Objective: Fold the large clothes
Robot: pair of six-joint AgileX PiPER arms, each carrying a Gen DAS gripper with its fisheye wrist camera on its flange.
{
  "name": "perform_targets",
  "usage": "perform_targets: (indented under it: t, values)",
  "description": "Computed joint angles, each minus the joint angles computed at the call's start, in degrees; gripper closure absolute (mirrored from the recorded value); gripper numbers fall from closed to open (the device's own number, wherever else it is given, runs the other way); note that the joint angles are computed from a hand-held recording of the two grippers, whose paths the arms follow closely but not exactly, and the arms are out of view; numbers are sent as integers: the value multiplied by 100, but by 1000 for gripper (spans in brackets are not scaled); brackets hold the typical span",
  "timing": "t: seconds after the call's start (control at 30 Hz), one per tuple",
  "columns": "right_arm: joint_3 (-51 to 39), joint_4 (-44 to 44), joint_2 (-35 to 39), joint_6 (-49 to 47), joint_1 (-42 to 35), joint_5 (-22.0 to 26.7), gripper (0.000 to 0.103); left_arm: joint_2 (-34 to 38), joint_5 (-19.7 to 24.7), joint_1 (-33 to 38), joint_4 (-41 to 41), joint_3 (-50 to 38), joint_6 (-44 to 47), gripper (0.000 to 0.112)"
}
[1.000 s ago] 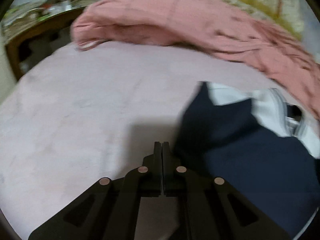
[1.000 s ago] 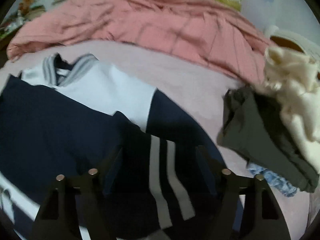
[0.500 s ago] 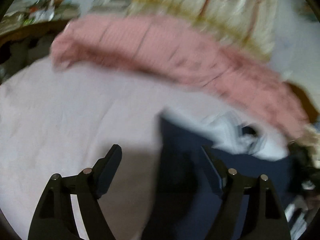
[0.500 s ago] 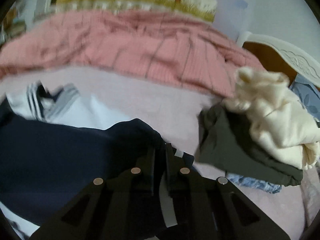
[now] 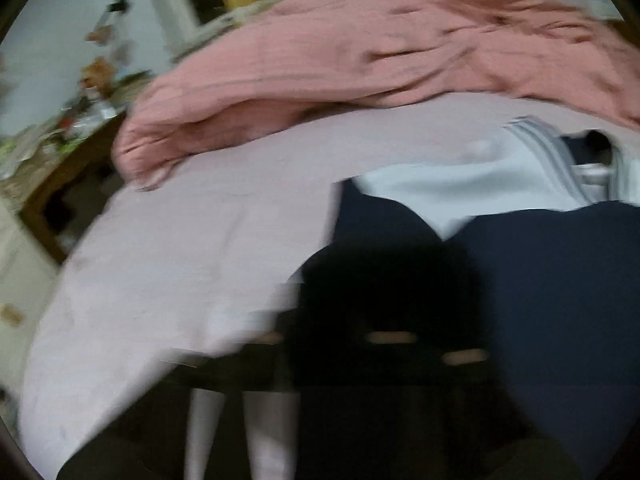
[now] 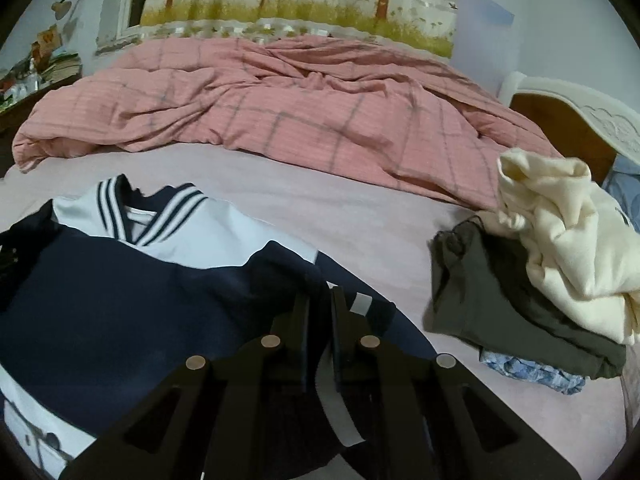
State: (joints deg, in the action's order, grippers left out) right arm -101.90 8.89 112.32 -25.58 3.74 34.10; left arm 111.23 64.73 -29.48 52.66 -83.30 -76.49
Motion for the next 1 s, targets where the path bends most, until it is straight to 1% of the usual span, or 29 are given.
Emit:
perform_targets:
  t: [0.03,0.1,0.13,0.2,0.23,0.33,0.4,0.43,0.47,0.5,0.53,0.57,0.6,0.63,0.67,0.7,0.77,0.8,0.83,0.87,0.93,0.97,1.0]
  values:
    - [-63,3,-9,-17,38,64,94,-151,-143,117,-100,173,-126,108]
    - [-151,-175,-105,47,183,76,94,-685,-874,391,-147,846,-619,108]
    - [-172,-362,-164,186,263,60,94,-793,-1004,458,-86,1008,-801,108]
    - [-288,-600,-197,465,350,198,94,-830,-1103,548,-144,1070,-815,108]
    - [-507,-729,-88,723,378,438,94,-796,-1075,554,-200,1012,-739,108]
    - [-1172,-883,509,1073,334,939,94,-755,-987,487,-267,967,-541,107]
    - [-1588,-1045,977,1223,293,1167,93,-941,-1344,640,-477,1166,-206,106]
    - [-1864,-1110,1275,1288,255,1300,92,-1087,-1583,748,-560,1346,-64,103]
    - [-2112,-999,1535,1216,179,1436,85,-1180,-1700,832,-641,1443,51,102]
    - [-2412,-839,1794,1133,90,1642,69,-1165,-1728,876,-718,1413,132,101]
    - [-2607,-702,1988,1127,-5,1764,62,-1159,-1709,901,-743,1413,129,99]
    - [-2572,-580,2022,1125,-91,1697,51,-1129,-1625,874,-734,1377,108,97]
    - [-2451,-383,1966,1050,-183,1573,42,-1059,-1370,787,-691,1251,94,95]
    - [-2349,-134,1882,942,-288,1500,40,-1032,-1265,738,-591,1225,34,86]
    - [-2134,191,1740,755,-401,1332,39,-1127,-1388,747,-470,1350,-85,75]
    - [-1868,545,1564,519,-510,1153,37,-1396,-1741,838,-523,1572,-205,69]
    - [-1445,1038,1231,196,-673,909,35,-2254,-2887,1133,-649,2248,-672,57]
    - [-1268,1185,1088,81,-723,786,35,-2640,-3402,1237,-466,2576,-1079,52]
    - [-1063,1436,902,-166,-784,676,35,-2889,-3687,1280,-228,2769,-1390,40]
    - [-997,1596,815,-328,-810,678,35,-3055,-3744,1247,-90,2831,-1473,33]
    - [-923,1978,660,-714,-886,817,35,-3098,-3416,1023,-242,2633,-1076,32]
    - [-924,2065,633,-791,-881,856,35,-3036,-3302,929,-415,2504,-813,31]
    - [-873,2202,593,-944,-889,899,36,-2922,-3280,911,-774,2359,-436,31]
